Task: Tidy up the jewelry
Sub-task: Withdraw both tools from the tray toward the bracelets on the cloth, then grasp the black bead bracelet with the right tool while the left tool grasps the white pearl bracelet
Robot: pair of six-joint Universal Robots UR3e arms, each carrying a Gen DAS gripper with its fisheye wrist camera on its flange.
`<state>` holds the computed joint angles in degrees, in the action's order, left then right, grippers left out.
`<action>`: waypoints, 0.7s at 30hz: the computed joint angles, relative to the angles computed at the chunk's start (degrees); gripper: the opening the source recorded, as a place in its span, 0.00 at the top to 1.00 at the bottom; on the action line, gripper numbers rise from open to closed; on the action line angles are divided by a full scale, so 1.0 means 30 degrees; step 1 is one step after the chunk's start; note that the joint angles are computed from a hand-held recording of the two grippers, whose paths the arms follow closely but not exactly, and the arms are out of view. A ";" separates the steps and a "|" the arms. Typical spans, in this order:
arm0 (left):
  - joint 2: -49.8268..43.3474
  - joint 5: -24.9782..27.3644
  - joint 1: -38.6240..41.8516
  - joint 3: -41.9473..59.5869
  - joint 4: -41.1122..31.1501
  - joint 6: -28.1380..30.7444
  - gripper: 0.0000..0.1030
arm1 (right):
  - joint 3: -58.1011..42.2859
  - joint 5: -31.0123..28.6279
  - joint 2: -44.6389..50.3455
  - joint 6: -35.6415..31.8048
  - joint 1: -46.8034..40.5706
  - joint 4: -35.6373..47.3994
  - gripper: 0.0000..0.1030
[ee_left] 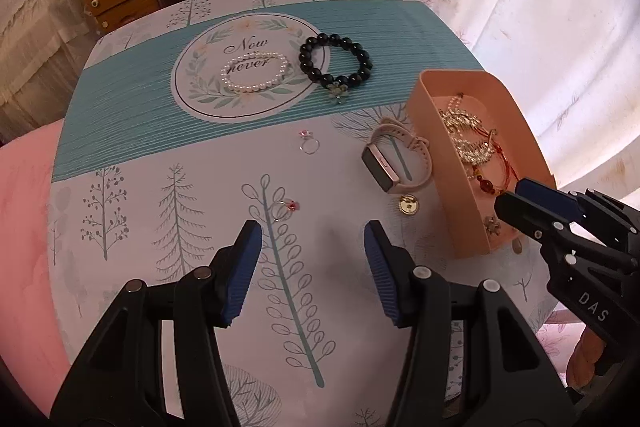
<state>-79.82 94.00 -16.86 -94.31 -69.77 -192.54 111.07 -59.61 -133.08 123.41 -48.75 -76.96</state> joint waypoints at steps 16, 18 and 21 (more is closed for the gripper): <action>-0.1517 0.0240 0.4962 0.3564 -0.0515 0.2512 0.51 | -0.9646 -0.3088 1.2290 1.0722 1.1170 -0.7812 0.70; -0.2461 -0.0088 0.5571 0.5237 -0.1035 0.3286 0.51 | -1.1728 -0.3570 1.3916 1.1347 1.1962 -0.7697 0.70; -0.4607 -0.0607 0.6453 0.8583 -0.2207 0.4131 0.51 | -1.5389 -0.4320 1.6714 1.2244 1.2971 -0.7025 0.70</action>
